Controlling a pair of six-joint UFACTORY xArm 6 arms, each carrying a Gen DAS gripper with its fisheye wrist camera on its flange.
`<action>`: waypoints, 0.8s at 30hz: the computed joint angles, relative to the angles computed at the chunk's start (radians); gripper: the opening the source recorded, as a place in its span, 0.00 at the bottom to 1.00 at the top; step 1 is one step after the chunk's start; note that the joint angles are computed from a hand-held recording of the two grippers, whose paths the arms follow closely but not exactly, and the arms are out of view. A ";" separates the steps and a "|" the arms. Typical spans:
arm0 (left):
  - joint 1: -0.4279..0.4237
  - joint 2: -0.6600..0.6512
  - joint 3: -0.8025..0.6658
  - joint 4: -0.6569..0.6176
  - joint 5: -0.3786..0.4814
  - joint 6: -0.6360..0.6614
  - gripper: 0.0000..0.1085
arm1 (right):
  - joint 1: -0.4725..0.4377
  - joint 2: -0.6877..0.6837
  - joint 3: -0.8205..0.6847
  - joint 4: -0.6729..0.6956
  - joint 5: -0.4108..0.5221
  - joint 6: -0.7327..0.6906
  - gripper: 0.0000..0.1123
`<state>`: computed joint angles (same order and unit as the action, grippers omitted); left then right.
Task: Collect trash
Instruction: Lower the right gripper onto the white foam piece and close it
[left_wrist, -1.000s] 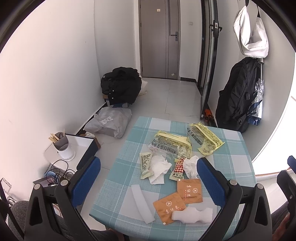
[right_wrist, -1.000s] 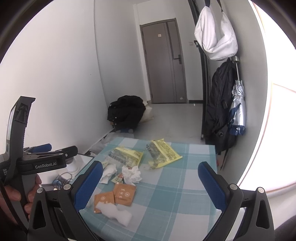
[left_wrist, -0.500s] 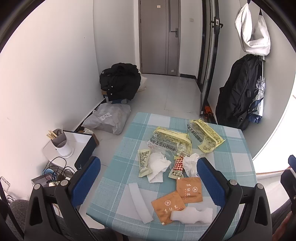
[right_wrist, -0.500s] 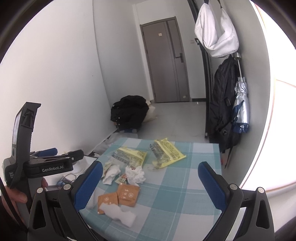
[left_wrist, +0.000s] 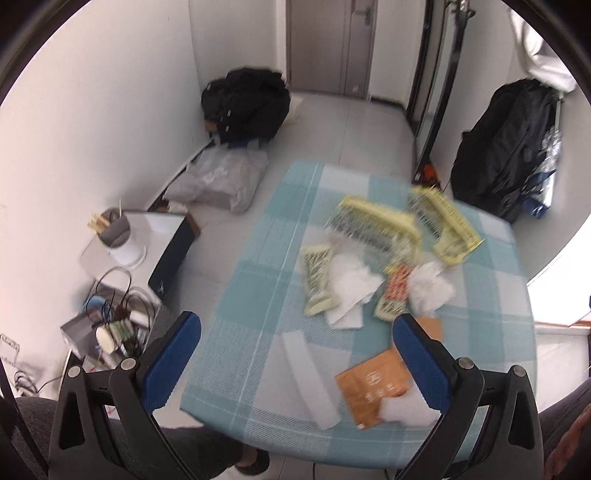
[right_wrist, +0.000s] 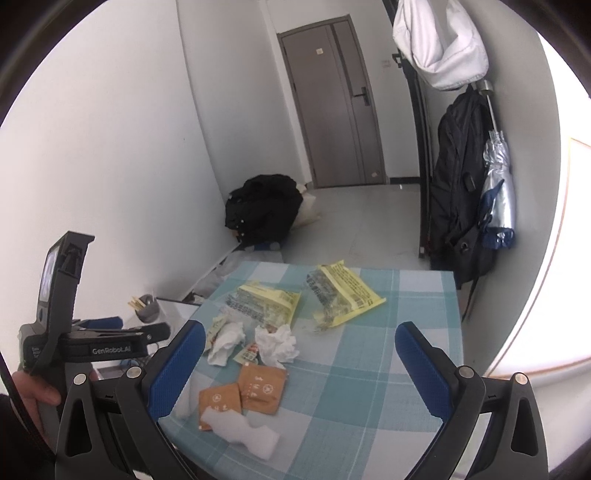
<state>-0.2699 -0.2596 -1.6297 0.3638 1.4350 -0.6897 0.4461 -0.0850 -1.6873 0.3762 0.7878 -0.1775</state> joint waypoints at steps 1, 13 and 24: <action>0.010 0.004 0.000 -0.019 0.012 0.008 0.94 | 0.000 0.012 -0.013 -0.002 0.012 0.004 0.92; 0.095 0.010 0.045 -0.237 0.108 0.011 0.78 | -0.008 0.188 -0.235 0.000 0.227 0.069 0.92; 0.080 0.064 0.003 -0.252 0.126 0.055 0.41 | 0.000 0.200 -0.264 0.025 0.271 0.044 0.92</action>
